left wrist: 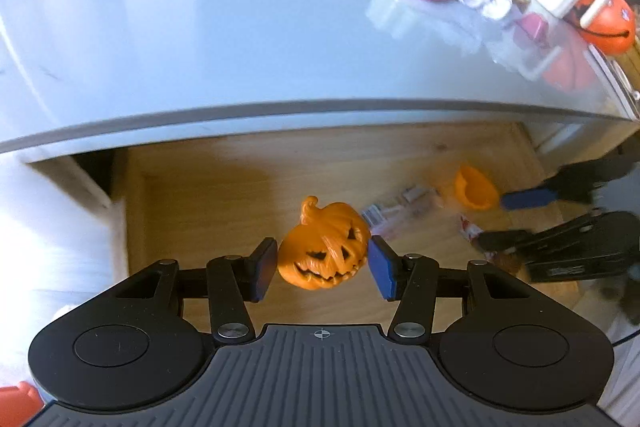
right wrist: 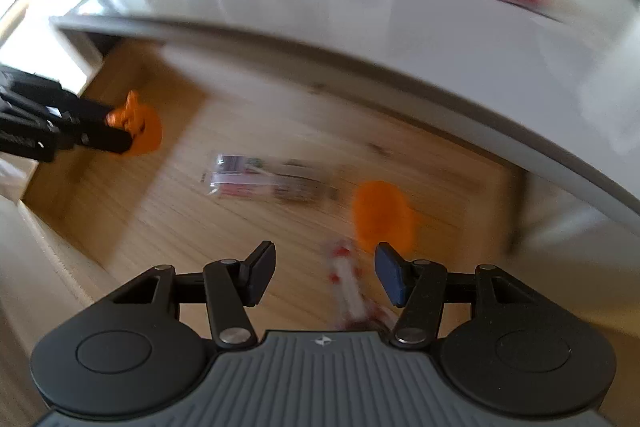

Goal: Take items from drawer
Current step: 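Hold the jack-o'-lantern with the left tool while the right tool reaches into the drawer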

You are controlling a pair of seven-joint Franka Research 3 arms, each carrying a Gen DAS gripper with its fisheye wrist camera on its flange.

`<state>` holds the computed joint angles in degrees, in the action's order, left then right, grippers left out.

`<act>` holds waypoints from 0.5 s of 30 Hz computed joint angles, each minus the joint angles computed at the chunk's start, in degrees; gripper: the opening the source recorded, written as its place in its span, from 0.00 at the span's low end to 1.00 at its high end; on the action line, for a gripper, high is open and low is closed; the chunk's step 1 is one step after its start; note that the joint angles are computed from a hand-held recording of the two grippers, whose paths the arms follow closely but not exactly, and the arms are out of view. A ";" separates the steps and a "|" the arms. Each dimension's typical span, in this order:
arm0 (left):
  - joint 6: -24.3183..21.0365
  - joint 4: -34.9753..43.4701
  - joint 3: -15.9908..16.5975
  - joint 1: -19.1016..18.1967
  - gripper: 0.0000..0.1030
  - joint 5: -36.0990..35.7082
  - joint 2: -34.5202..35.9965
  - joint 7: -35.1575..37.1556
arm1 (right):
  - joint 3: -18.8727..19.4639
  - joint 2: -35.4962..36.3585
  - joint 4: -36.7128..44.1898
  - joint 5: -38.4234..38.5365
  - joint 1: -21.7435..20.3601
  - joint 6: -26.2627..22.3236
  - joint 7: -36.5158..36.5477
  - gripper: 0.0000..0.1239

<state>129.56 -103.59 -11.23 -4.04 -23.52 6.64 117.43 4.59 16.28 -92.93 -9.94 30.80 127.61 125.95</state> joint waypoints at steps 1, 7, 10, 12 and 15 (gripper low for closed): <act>0.81 -0.50 0.02 0.00 0.53 0.10 -0.43 0.18 | 0.21 2.10 2.44 1.31 -0.20 -0.73 -0.05 0.45; 4.63 -3.13 0.51 -0.64 0.53 3.62 -2.00 -1.62 | -1.01 13.97 16.83 5.80 1.30 -4.26 3.88 0.45; 6.91 -5.50 0.62 -0.69 0.53 2.92 -2.97 -1.08 | -2.05 18.51 22.89 6.38 2.54 -6.39 6.22 0.45; 7.72 -6.14 0.68 -0.78 0.53 2.28 -3.44 -0.55 | -2.65 20.17 24.77 7.55 2.86 -6.94 9.16 0.45; 7.82 -6.39 0.96 -0.71 0.53 1.14 -3.82 0.37 | -4.55 21.30 26.15 5.29 4.47 -6.72 13.41 0.45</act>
<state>137.38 -109.98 -10.27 -4.75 -22.38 2.82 117.80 0.04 37.58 -66.78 -4.65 35.27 120.89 139.36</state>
